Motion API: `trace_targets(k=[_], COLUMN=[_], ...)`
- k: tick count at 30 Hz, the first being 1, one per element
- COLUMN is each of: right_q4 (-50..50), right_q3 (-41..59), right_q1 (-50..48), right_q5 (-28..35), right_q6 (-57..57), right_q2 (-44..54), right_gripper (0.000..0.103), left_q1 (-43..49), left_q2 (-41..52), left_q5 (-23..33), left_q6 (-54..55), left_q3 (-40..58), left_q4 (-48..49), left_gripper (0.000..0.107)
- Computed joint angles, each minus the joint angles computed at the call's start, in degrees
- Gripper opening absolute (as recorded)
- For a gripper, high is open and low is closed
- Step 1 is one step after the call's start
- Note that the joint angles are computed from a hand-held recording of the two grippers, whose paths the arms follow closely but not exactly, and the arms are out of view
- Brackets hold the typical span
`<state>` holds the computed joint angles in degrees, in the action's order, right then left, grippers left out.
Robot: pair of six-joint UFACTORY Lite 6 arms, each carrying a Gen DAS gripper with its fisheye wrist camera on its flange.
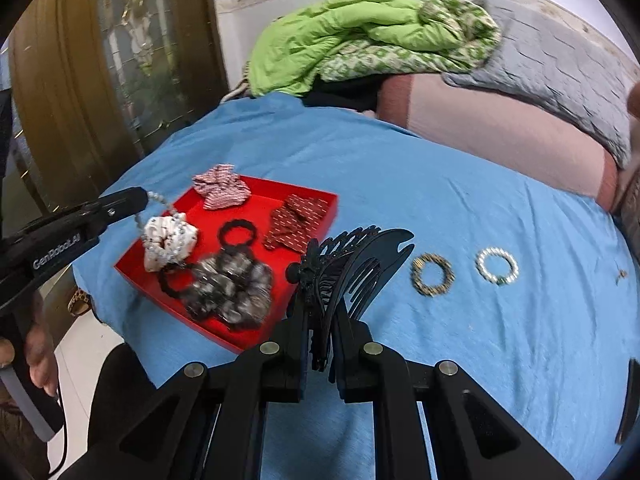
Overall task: Organize jewelry
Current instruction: 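Carry the claw clip into the red tray and open the right tool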
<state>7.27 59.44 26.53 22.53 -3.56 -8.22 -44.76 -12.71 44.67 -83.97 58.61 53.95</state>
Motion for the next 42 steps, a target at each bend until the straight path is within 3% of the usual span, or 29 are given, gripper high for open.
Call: trace_targets(k=[7,14,22,30,36,42], right_q4=[-4.6,3.0,13.3,15.0,12.7,12.2], right_q3=[8.1,16.2,31.5,56.2,73.8,75.1], right_q1=[5.2,6.1,4.2,3.9,3.8,4.0], right_q5=[-1.4,-3.2,0.1,9.1,16.4,16.9], right_q6=[4.7,-2.1,-9.8,-8.3,-4.5,-4.3], right_q2=[8.4,17.7,32.7,52.6,65.6,67.2], right_gripper=[0.012,0.012,0.012,0.012,0.012,0.012], left_q1=[9.2,17.6,27.4,33.6,34.2,34.2], left_q2=[1.1,7.8,18.0,25.3,25.8,27.1], left_q5=[-7.4,-15.5,-23.9,-26.8,-27.5,-27.7], left_q6=[11.1,21.8,36.3,42.4,38.3,37.7], left_q3=[2.6,6.5,9.6,10.9,9.9,10.3], left_q4=[-4.1,-10.0,-25.3,-31.5,-26.0,-25.1], left_gripper=[0.005,0.005,0.005,0.005,0.005,0.005])
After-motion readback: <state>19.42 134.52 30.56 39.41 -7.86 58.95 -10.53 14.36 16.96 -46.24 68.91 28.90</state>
